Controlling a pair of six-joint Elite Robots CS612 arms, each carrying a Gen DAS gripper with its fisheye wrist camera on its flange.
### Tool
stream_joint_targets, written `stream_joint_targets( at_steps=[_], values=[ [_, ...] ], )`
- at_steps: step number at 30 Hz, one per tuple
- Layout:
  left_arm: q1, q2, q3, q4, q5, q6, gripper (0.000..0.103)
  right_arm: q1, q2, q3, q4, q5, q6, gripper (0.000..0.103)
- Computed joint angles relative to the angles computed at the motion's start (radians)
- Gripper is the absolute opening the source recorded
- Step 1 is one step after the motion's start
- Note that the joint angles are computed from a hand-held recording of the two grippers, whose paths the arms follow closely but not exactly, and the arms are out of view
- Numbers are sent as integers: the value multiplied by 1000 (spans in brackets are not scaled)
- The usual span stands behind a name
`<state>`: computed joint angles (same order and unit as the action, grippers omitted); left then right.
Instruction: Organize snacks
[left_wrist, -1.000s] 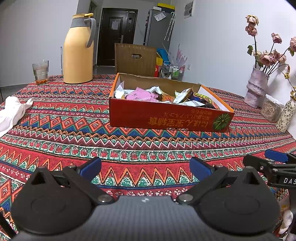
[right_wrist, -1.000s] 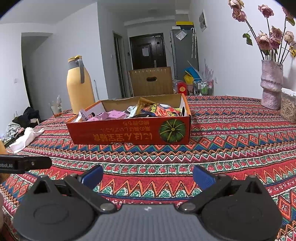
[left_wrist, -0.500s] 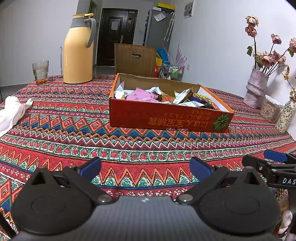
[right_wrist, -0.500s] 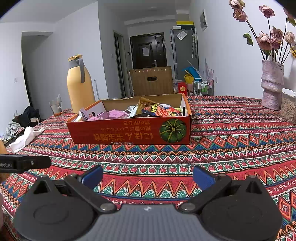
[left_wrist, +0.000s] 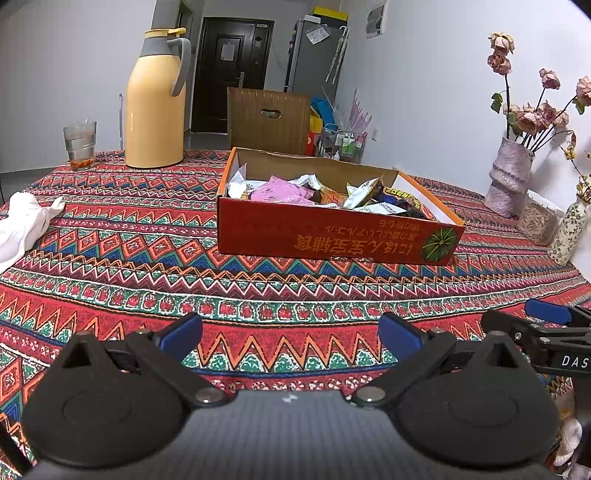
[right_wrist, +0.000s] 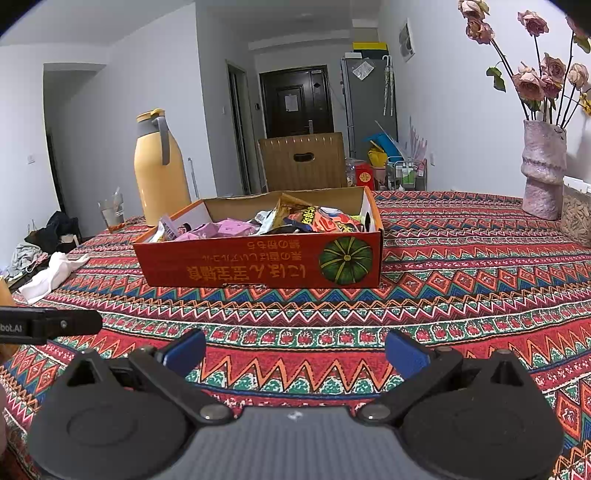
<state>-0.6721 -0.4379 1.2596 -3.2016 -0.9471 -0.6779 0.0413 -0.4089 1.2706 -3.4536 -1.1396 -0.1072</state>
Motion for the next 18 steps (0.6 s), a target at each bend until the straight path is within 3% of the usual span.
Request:
stream_joint_targets(
  at_steps=[18],
  values=[
    [0, -1, 3, -9, -1, -2, 103, 0, -1, 1, 1, 0, -1, 103]
  ],
)
